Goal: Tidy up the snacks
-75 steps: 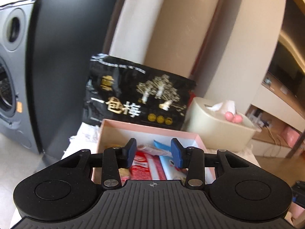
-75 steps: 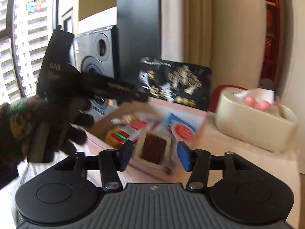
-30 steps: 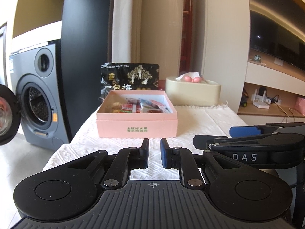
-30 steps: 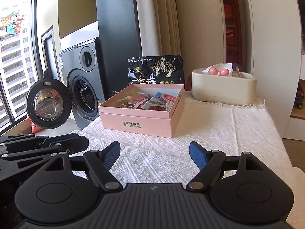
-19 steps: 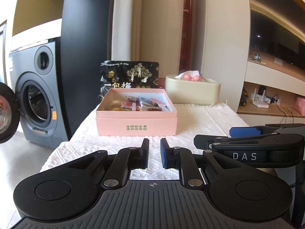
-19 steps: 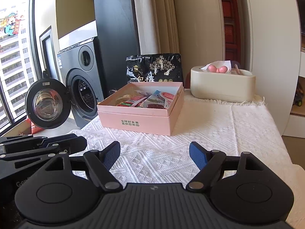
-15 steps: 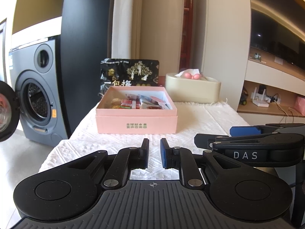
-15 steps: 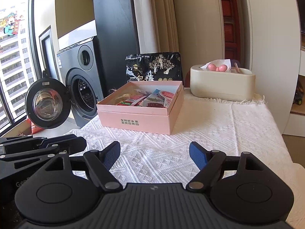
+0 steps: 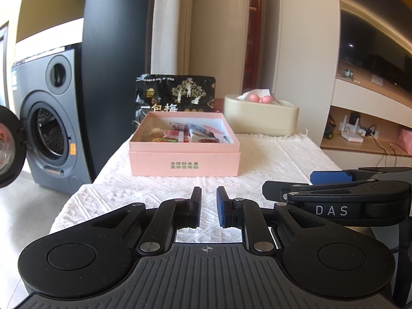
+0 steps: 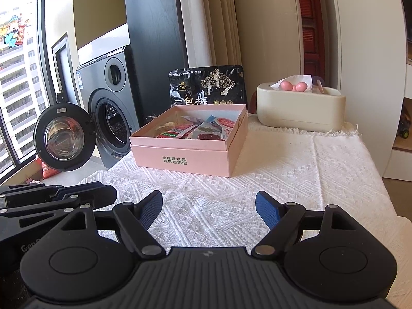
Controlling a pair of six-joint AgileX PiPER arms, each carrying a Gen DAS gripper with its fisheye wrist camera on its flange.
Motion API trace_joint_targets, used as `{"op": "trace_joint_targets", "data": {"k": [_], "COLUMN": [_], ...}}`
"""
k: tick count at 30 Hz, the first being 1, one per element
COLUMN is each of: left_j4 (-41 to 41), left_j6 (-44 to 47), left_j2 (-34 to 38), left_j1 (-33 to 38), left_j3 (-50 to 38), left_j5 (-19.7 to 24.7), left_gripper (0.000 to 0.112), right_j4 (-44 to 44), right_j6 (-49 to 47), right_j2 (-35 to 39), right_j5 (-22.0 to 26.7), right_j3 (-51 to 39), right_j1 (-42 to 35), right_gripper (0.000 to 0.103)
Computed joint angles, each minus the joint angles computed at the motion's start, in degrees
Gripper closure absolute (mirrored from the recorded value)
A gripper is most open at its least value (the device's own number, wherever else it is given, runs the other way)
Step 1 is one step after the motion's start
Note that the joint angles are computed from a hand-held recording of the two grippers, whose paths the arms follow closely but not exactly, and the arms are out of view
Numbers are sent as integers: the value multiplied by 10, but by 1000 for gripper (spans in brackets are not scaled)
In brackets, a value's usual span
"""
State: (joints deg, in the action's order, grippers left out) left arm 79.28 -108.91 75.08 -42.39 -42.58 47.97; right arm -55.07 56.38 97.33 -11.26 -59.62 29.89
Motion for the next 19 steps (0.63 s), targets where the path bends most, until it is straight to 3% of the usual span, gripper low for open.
{"op": "trace_joint_targets", "data": {"k": [15,17,19], "left_j4": [-3,-22,-35], "left_j6": [-17,-12,-15], "left_j2": [19,16,8], "left_j1": [7,38,89], "left_j3": [0,-1,6], "left_j5": [13,-20,-77], "left_gripper": [95,95,95], "right_j4": [-8,2,-53], "right_j6": [17,2,33], "right_j2": [6,13,35], "right_j5": [4,5,0], "right_j3": [-2,-7,-24], "right_j1": [0,2,3], "right_gripper": [23,20,15]}}
